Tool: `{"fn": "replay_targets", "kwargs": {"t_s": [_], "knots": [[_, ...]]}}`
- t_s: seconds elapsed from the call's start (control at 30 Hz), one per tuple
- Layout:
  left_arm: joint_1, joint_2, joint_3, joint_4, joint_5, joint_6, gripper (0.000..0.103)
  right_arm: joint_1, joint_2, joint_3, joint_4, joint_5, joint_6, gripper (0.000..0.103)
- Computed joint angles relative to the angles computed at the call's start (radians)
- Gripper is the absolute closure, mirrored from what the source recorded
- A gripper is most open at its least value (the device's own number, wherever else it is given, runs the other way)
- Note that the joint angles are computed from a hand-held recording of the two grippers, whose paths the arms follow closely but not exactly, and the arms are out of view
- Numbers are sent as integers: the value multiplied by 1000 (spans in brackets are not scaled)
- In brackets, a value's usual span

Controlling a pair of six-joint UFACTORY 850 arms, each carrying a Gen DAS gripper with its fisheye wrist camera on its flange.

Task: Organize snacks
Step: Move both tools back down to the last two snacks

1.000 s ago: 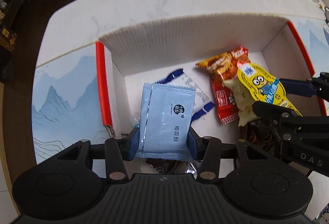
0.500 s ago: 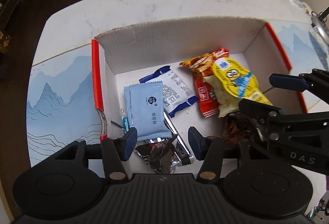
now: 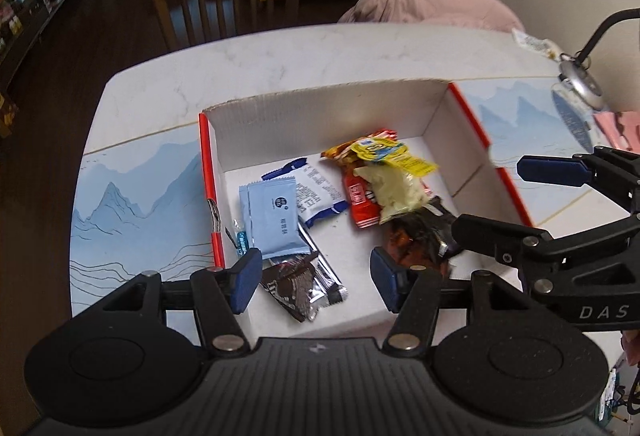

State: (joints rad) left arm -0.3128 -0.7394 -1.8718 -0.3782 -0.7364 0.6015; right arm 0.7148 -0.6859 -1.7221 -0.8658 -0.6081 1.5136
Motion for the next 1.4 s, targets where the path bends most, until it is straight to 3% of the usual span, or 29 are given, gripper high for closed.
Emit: {"fn": "replay_targets", "kwargs": {"t_s": [0.27, 0.53, 0.6, 0.7, 1.07, 1.4], "knots": [[25, 129, 171, -145, 61, 166, 41, 57, 59, 67, -118, -14, 133, 7], [52, 260, 365, -327, 177, 366, 41, 110, 94, 127, -220, -16, 259, 1], [57, 287, 411, -368, 208, 424, 28, 123, 95, 140, -228, -13, 269, 1], [69, 306, 459, -434, 219, 488, 24, 141, 87, 151, -221, -17, 255, 1], [73, 267, 505, -249, 189, 251, 24, 160, 50, 187, -81, 27, 167, 1], [23, 180, 469, 1, 174, -61, 24, 156, 30, 205, 34, 67, 38, 1]]}}
